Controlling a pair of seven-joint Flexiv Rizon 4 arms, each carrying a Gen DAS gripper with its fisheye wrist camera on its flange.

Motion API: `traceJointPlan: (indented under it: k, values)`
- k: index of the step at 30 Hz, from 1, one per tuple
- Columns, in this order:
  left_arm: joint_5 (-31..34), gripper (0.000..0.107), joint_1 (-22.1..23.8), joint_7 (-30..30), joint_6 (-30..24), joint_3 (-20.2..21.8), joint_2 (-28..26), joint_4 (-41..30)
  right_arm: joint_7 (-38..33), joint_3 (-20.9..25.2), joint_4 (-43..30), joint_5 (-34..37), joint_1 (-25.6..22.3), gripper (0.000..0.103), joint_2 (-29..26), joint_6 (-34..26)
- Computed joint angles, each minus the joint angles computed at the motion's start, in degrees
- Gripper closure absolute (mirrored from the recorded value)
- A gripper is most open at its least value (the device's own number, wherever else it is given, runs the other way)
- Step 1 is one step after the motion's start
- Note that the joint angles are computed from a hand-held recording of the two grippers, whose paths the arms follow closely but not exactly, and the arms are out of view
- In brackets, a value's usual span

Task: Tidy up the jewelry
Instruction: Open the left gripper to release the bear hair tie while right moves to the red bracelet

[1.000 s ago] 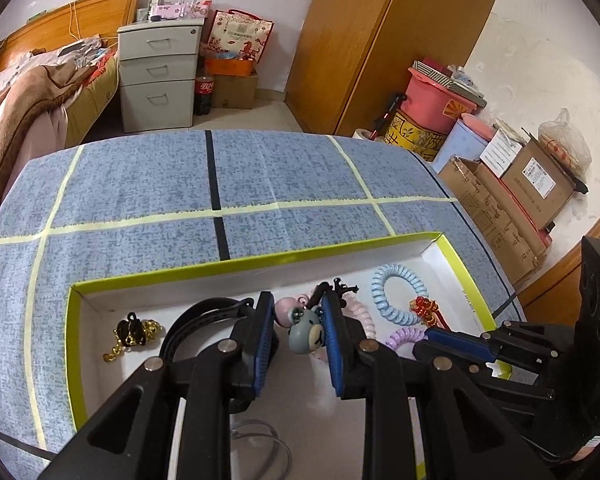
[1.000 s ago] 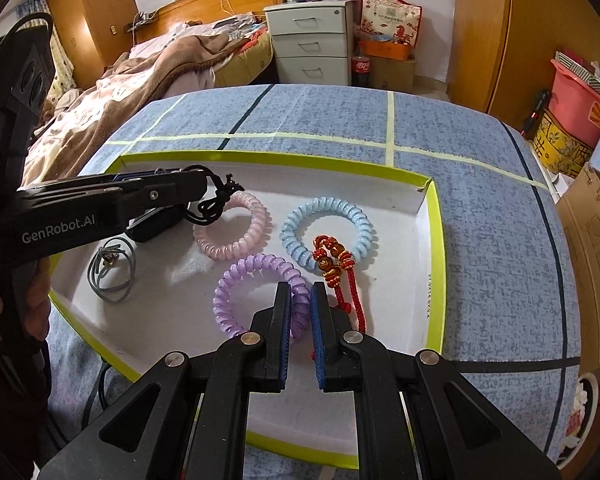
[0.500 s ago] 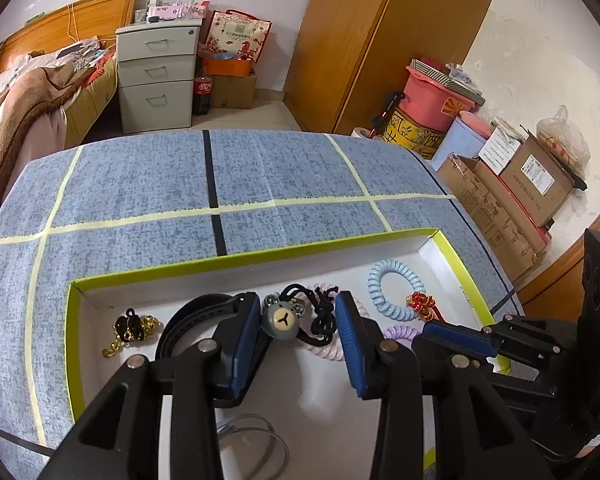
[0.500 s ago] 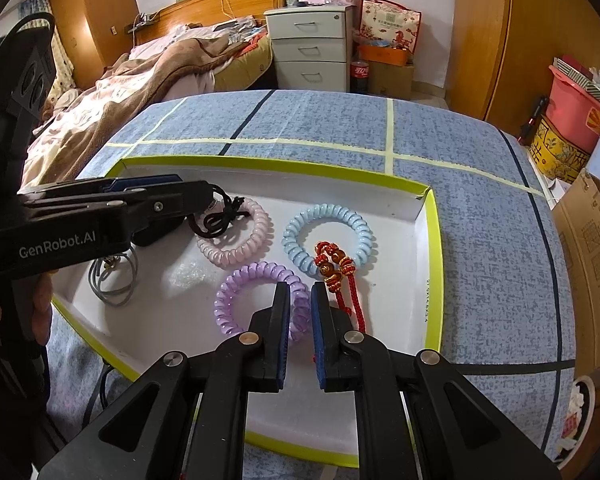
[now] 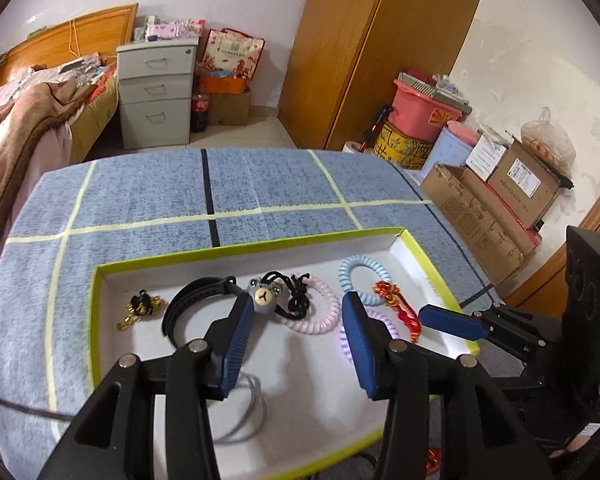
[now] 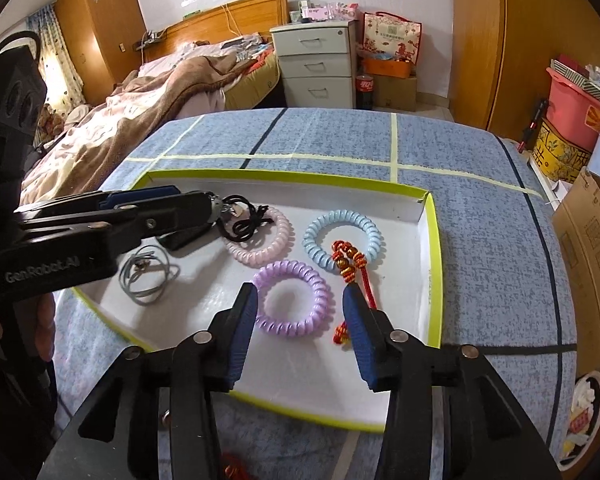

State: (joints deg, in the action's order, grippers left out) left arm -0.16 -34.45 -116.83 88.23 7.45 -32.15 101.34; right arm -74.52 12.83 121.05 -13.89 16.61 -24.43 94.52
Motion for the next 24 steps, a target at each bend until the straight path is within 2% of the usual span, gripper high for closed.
traceJointPlan:
  k: [3,6,8,13,16,18,22,24]
  values:
    - [0.92,0.058,-2.87,-2.57,1.19,3.07,1.72,2.13,0.94,-2.46,2.88,0.34,2.31,0.058,2.09,2.38]
    - [3.55,0.057,-8.28,-6.66,0.69,8.96,2.95,3.29,1.77,-4.74,5.91,0.63,4.53,0.058,4.24,4.63]
    - [5.06,0.057,-9.39,-8.51,1.51,9.81,4.02,4.86,2.09,-7.75,8.64,1.04,7.55,0.058,6.11,6.64]
    - [8.36,0.056,-14.58,-14.59,2.74,14.75,5.56,7.9,1.79,-8.57,12.74,1.8,9.0,0.058,8.7,8.0]
    - [10.05,0.056,-17.78,-18.04,3.16,17.72,6.25,9.9,1.5,-6.71,14.29,1.96,7.72,0.057,9.07,8.46]
    - [11.73,0.056,-20.91,-20.7,1.94,20.85,6.12,9.96,1.08,-9.19,15.52,2.76,10.75,0.057,9.46,8.72]
    - [15.69,0.056,-24.5,-26.0,0.12,24.06,6.24,10.13,1.03,-7.03,16.82,3.64,9.67,0.057,9.01,10.17]
    - [17.22,0.056,-24.57,-27.91,0.36,23.92,6.56,10.52,1.06,-6.17,16.98,3.69,9.19,0.057,8.77,10.09]
